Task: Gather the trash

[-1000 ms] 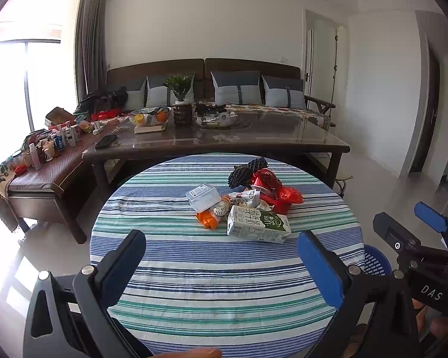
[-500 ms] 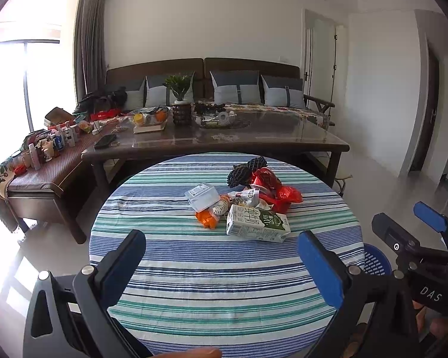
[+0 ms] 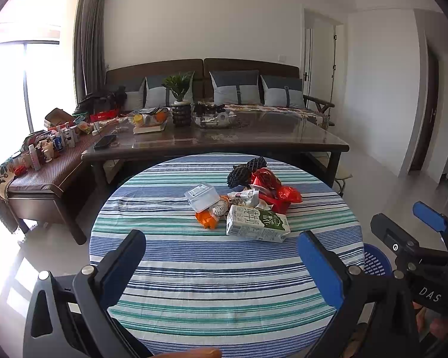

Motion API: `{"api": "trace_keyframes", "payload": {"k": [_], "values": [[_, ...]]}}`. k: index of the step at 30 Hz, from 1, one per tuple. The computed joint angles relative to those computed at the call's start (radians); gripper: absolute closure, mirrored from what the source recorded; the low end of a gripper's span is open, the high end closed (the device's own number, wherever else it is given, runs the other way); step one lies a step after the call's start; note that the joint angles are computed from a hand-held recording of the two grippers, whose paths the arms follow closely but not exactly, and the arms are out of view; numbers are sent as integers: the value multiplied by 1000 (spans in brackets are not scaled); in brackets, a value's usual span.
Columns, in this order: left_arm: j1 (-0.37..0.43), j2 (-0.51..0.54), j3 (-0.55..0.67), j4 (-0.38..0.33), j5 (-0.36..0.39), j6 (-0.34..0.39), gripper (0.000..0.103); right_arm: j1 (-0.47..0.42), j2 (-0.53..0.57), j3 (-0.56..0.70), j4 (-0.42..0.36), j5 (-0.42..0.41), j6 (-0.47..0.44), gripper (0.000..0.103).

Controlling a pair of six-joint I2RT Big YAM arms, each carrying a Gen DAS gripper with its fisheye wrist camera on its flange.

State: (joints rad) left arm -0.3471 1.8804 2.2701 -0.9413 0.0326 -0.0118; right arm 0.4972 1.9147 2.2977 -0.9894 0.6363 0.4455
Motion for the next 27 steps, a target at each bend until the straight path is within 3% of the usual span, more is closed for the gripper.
{"api": "trace_keyframes", "payload": {"k": [27], "values": [[-3,2,5,-2,-5,5,0,2,12,22,-12,-1,-5,0]]}}
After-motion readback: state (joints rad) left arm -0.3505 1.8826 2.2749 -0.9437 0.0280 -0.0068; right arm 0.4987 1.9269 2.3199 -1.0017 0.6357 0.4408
